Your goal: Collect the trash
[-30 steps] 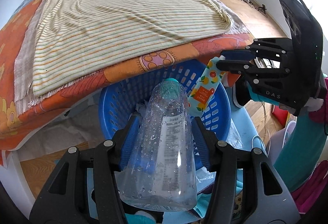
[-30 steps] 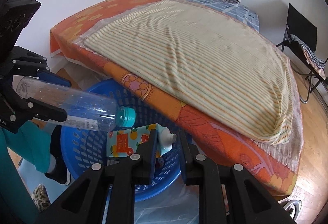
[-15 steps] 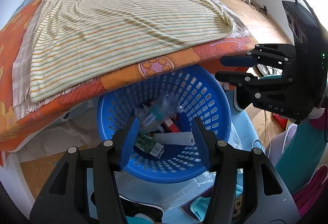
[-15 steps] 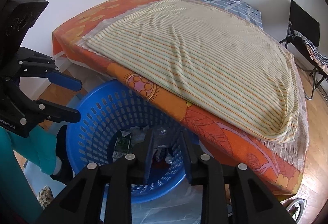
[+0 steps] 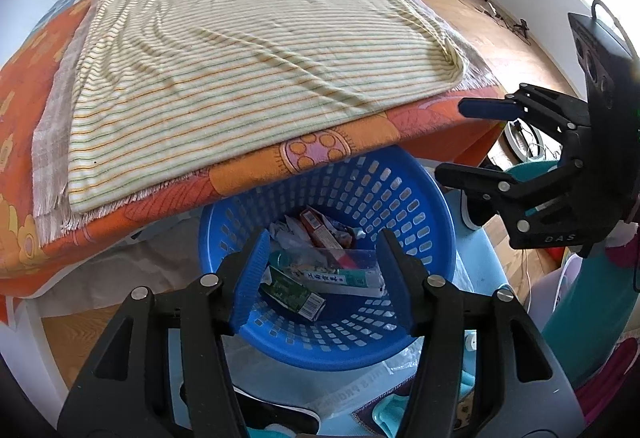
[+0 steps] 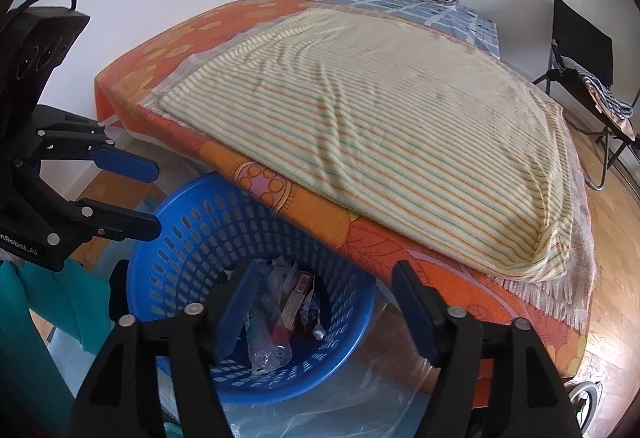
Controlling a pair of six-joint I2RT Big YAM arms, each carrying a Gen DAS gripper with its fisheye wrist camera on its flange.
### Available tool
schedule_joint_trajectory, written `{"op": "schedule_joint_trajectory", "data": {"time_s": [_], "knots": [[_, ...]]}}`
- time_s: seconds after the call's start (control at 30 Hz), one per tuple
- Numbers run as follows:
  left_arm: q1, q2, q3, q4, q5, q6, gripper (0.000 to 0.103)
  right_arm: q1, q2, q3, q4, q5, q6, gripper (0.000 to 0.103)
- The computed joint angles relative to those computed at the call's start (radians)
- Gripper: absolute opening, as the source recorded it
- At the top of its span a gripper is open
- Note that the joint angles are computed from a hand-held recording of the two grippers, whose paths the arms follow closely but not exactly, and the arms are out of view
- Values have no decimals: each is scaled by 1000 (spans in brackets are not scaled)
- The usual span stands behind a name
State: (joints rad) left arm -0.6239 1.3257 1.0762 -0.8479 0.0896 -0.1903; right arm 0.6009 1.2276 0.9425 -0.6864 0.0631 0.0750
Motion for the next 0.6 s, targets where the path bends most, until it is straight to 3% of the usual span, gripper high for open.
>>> {"op": "schedule_joint_trajectory", "data": {"time_s": [0.27,0.6], "knots": [[11,4,13,24,-20,-25,72,-14,-3,10,-3,15,22,90],[32,9,43,69,-45,-86,77,-20,-7,25,-3,33,47,99]]}}
